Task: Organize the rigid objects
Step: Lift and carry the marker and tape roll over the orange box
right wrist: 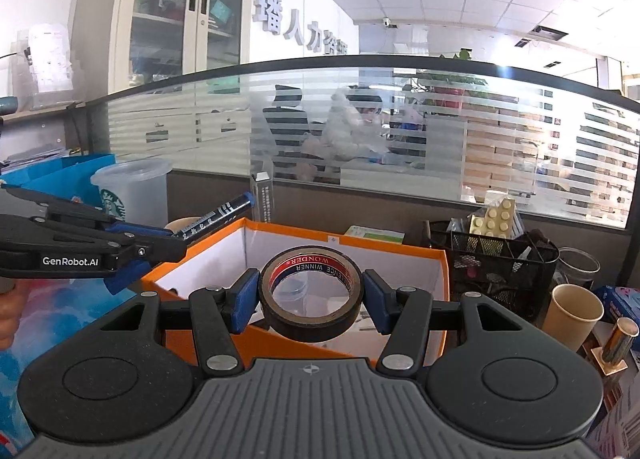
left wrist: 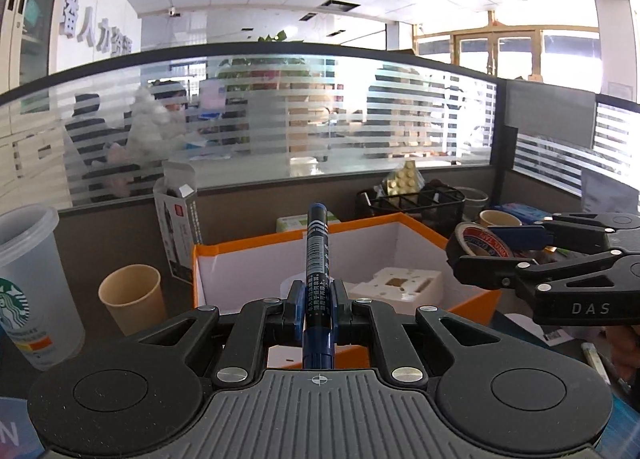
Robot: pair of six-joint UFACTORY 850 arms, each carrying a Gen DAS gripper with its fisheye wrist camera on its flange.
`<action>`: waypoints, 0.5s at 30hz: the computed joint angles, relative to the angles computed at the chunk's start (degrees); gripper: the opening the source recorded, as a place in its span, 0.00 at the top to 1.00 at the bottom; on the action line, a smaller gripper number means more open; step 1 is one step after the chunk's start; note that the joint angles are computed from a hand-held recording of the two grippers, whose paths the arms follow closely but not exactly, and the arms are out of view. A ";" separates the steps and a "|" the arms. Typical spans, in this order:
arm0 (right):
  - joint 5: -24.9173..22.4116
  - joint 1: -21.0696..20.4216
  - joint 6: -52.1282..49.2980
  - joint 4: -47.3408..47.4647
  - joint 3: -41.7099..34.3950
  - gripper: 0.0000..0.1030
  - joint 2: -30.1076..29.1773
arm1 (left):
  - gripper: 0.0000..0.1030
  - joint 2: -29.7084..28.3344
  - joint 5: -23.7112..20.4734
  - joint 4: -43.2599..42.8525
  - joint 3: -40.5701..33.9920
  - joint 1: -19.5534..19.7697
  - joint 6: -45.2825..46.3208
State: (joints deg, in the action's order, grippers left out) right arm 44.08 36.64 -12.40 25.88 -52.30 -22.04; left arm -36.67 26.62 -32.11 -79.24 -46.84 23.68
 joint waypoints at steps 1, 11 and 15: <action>-0.25 -0.14 -0.07 0.08 -0.37 0.50 -0.26 | 0.90 -0.48 -0.37 0.17 -0.63 0.23 -0.29; -3.02 -1.03 -1.45 0.02 -4.61 0.50 -3.32 | 0.90 -3.89 -3.61 -0.60 -5.59 2.31 -0.30; -3.90 -1.24 -2.26 0.29 -6.29 0.50 -4.55 | 0.90 -5.22 -4.85 -2.34 -7.41 2.77 0.85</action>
